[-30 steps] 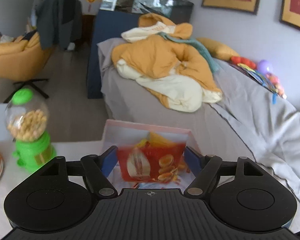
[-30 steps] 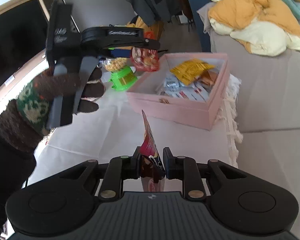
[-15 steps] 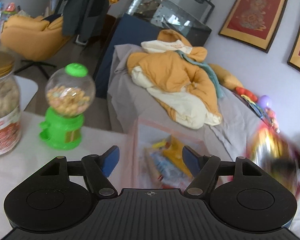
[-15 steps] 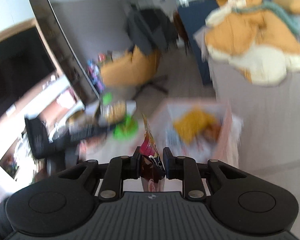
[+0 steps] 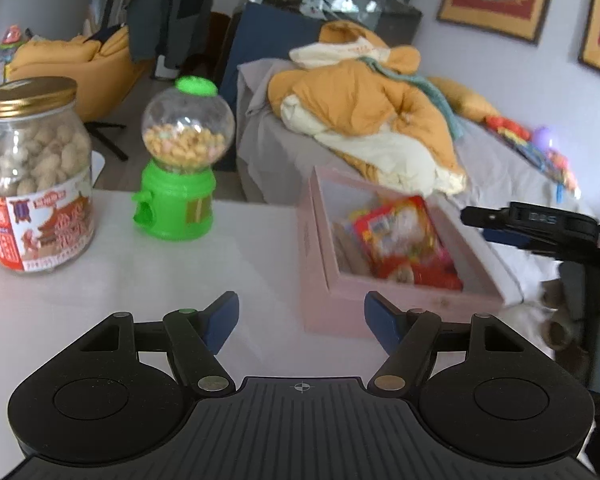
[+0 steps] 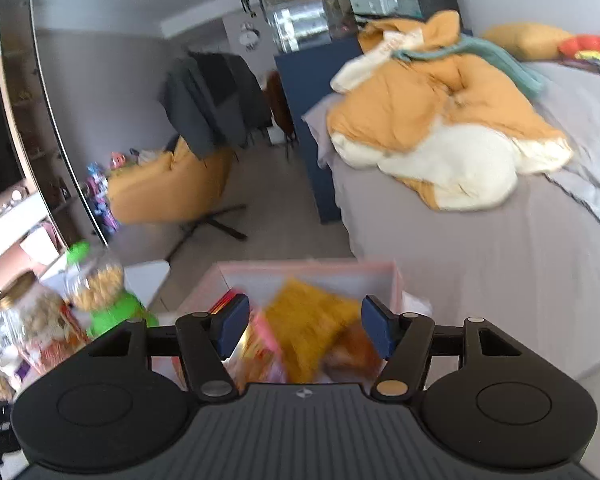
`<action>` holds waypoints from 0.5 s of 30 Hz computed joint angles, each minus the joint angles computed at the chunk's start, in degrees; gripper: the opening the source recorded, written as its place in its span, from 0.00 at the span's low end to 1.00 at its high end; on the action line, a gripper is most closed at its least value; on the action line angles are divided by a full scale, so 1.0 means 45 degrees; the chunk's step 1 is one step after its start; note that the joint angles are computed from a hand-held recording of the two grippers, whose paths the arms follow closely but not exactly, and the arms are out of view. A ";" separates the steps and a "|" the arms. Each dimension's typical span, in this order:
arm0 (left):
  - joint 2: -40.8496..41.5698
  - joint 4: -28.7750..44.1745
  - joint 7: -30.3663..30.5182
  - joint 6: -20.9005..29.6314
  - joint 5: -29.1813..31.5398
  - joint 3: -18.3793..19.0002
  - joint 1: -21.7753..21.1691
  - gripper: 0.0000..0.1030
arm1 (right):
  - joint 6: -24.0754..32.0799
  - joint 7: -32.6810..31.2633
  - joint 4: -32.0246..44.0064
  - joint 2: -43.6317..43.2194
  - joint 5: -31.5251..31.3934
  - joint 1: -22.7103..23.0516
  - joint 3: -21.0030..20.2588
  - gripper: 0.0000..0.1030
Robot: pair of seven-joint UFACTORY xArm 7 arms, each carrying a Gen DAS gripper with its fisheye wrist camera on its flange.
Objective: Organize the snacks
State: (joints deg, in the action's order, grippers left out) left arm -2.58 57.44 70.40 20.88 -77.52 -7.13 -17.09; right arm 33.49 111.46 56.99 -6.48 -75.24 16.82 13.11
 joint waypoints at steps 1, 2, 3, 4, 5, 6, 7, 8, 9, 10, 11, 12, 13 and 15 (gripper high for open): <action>-0.0231 -0.0314 0.0277 -0.0177 -0.0049 -0.0099 -0.0095 0.73 | 0.0036 -0.0035 -0.0320 -0.0251 0.0209 0.0104 0.0076 0.62; -0.0447 -0.0606 0.0526 -0.0323 -0.0117 -0.0154 -0.0201 0.73 | 0.0296 -0.0182 -0.0624 -0.0528 0.0548 0.0268 0.0269 0.67; -0.0765 -0.1004 0.0720 -0.0508 -0.0115 -0.0220 -0.0340 0.73 | 0.0726 -0.0402 -0.0751 -0.0619 0.0897 0.0439 0.0527 0.70; -0.1113 -0.1458 0.0847 -0.0781 -0.0036 -0.0287 -0.0506 0.73 | 0.1450 -0.0733 -0.0875 -0.0769 0.1412 0.0720 0.0885 0.78; -0.1407 -0.1848 0.0897 -0.1108 0.0068 -0.0334 -0.0686 0.73 | 0.2200 -0.1027 -0.0860 -0.0815 0.1860 0.0999 0.1240 0.87; -0.1770 -0.2365 0.0920 -0.1669 0.0224 -0.0446 -0.0917 0.73 | 0.3056 -0.1319 -0.0709 -0.0715 0.2329 0.1314 0.1611 0.90; -0.2089 -0.2868 0.0761 -0.2290 0.0440 -0.0557 -0.1148 0.73 | 0.3831 -0.1498 -0.0526 -0.0568 0.2737 0.1655 0.1932 0.94; -0.2386 -0.3359 0.0496 -0.2827 0.0618 -0.0644 -0.1337 0.73 | 0.4309 -0.1502 -0.0379 -0.0337 0.3045 0.2012 0.2176 0.95; -0.2674 -0.3851 -0.0074 -0.3258 0.0971 -0.0771 -0.1439 0.73 | 0.4404 -0.1605 -0.0248 -0.0145 0.3298 0.2287 0.2201 0.96; -0.2949 -0.4287 -0.0674 -0.3480 0.1302 -0.0859 -0.1493 0.73 | 0.4481 -0.1701 -0.0134 0.0035 0.3624 0.2574 0.2218 0.96; -0.3251 -0.4726 -0.1196 -0.3561 0.1475 -0.0881 -0.1565 0.73 | 0.4605 -0.1568 -0.0029 0.0283 0.3866 0.2850 0.2252 0.96; -0.3439 -0.5025 -0.1427 -0.3615 0.1375 -0.0772 -0.1752 0.73 | 0.4761 -0.1289 0.0049 0.0524 0.4027 0.3115 0.2261 0.96; -0.3564 -0.5253 -0.1526 -0.3627 0.1175 -0.0550 -0.2047 0.73 | 0.4915 -0.1111 0.0146 0.0759 0.4167 0.3346 0.2207 0.96; -0.3600 -0.5440 -0.0944 -0.4058 0.0055 -0.0133 -0.2803 0.73 | 0.5260 -0.0803 0.0266 0.1152 0.4559 0.3831 0.2101 0.96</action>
